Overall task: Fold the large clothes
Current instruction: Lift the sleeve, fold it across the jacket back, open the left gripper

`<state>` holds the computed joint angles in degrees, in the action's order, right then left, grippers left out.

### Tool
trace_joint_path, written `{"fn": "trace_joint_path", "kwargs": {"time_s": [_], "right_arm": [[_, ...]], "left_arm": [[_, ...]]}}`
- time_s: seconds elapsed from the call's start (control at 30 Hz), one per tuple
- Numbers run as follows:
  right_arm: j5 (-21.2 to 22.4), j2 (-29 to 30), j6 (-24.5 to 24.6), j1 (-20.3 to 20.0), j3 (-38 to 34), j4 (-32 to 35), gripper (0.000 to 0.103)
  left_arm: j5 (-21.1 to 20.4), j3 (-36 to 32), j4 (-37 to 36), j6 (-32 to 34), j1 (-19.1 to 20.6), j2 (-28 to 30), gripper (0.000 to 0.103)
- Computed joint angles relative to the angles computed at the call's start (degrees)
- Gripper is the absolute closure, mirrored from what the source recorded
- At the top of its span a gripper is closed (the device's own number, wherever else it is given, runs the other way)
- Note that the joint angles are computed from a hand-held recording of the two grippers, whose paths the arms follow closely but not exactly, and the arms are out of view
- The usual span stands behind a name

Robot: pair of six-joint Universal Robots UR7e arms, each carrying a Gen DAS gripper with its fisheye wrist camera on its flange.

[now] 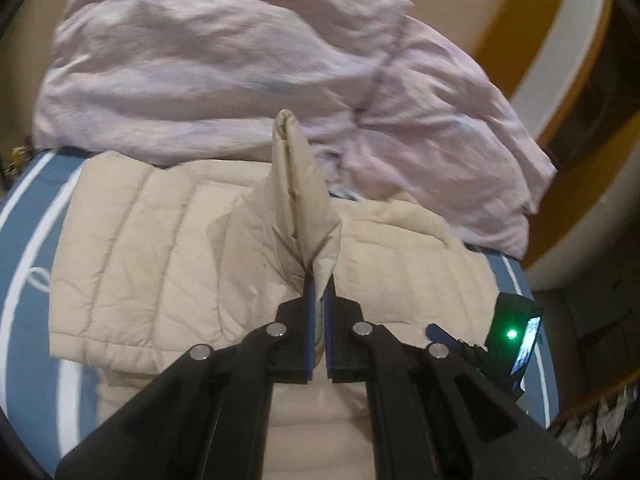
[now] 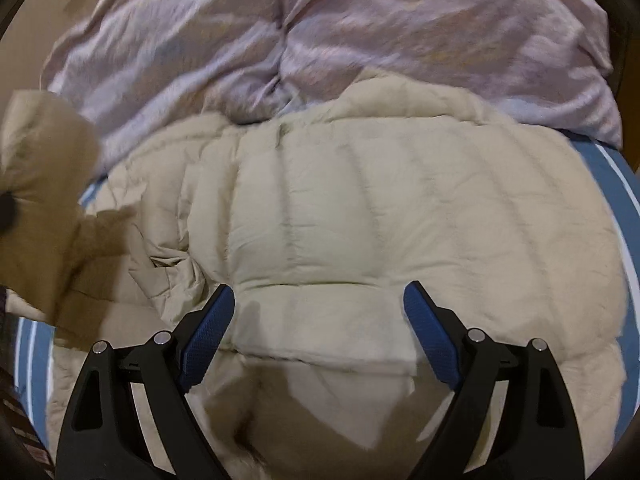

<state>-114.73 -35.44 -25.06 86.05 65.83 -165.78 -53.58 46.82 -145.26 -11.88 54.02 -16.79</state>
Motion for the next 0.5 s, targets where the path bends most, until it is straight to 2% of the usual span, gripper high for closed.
{"fn": "trace_joint_path", "kwargs": {"time_s": [0.17,0.4,0.5], "right_arm": [[-3.14,-3.54,-1.00,-0.88,3.63,-6.29,0.015],[-4.05,-5.95,-0.50,-2.64,5.09,-7.98,0.015],[-3.67,-6.39,-0.60,-2.91,5.55,-7.81,0.015]], "left_arm": [[-4.12,-5.08,3.42,1.44,-0.79,3.87,0.099],[-7.65,-14.82,11.61,0.34,-1.15,10.49,0.099],[-8.54,-17.00,13.82,-0.10,-1.17,11.79,0.094]]}}
